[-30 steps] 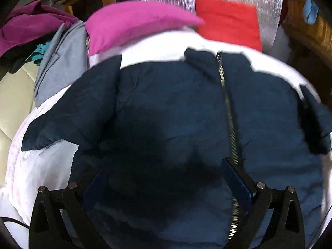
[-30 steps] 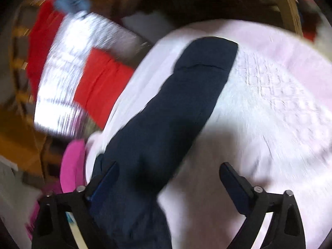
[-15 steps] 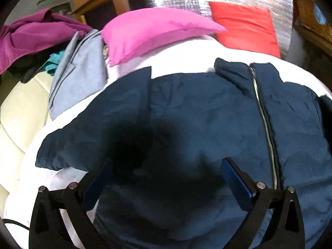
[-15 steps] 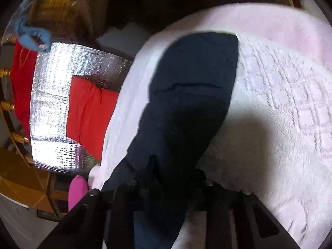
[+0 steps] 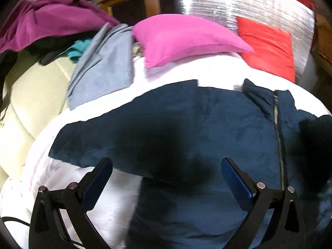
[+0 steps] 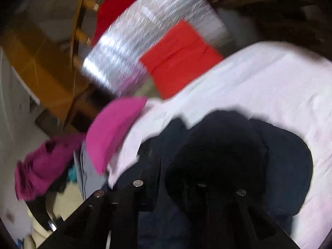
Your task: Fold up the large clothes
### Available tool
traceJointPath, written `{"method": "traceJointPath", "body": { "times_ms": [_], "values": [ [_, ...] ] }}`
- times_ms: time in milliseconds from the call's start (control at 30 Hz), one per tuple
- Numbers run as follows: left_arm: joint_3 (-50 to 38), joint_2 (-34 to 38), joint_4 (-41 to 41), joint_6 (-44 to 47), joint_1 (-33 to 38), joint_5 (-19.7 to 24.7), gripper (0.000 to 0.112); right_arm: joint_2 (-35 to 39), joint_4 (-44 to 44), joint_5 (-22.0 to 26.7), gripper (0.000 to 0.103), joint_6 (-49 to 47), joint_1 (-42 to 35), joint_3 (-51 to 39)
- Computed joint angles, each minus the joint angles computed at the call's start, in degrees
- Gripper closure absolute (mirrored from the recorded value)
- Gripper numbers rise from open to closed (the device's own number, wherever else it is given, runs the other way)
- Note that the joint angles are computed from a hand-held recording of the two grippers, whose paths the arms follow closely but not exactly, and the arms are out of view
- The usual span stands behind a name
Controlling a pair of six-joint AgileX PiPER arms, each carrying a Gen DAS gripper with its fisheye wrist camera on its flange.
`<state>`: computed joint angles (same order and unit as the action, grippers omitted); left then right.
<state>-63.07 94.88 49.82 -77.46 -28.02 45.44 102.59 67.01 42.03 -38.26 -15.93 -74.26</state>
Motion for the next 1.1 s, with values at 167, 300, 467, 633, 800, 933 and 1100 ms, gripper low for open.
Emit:
{"method": "traceJointPath", "body": {
  "times_ms": [167,300,467,633,800,933,1100],
  "values": [
    [1.89,-1.5,-1.51,0.95,2.79,-1.66,0.009,1.34,6.01,-3.1,0.08,-2.19,7.35,8.09],
    [1.51,-1.41,-2.48,2.65,2.65,-2.63,0.009,3.25,10.82,-2.74,0.068,-5.16,7.18,12.8],
    [-0.32,-0.07,-2.6,4.0,0.51,-2.2,0.009,1.22,18.26,-0.66,0.044,-14.16,2.05,18.59],
    [-2.18,1.18,0.46,3.12,-2.92,-1.22,0.009,1.4,22.8,3.94,0.037,-17.6,-4.68,20.79],
    [-2.37,2.03,6.13,0.6,-5.94,-0.06,0.009,10.53,21.56,10.13,0.035,-9.6,-8.03,13.55],
    [-1.39,1.32,9.99,-1.87,-6.27,-0.88,0.009,11.25,18.23,8.12,0.049,-5.16,-6.94,9.36],
    [1.21,-0.87,16.21,-7.11,-5.96,-2.71,0.009,7.22,15.25,4.91,0.062,-7.07,-3.44,6.03]
  ]
}}
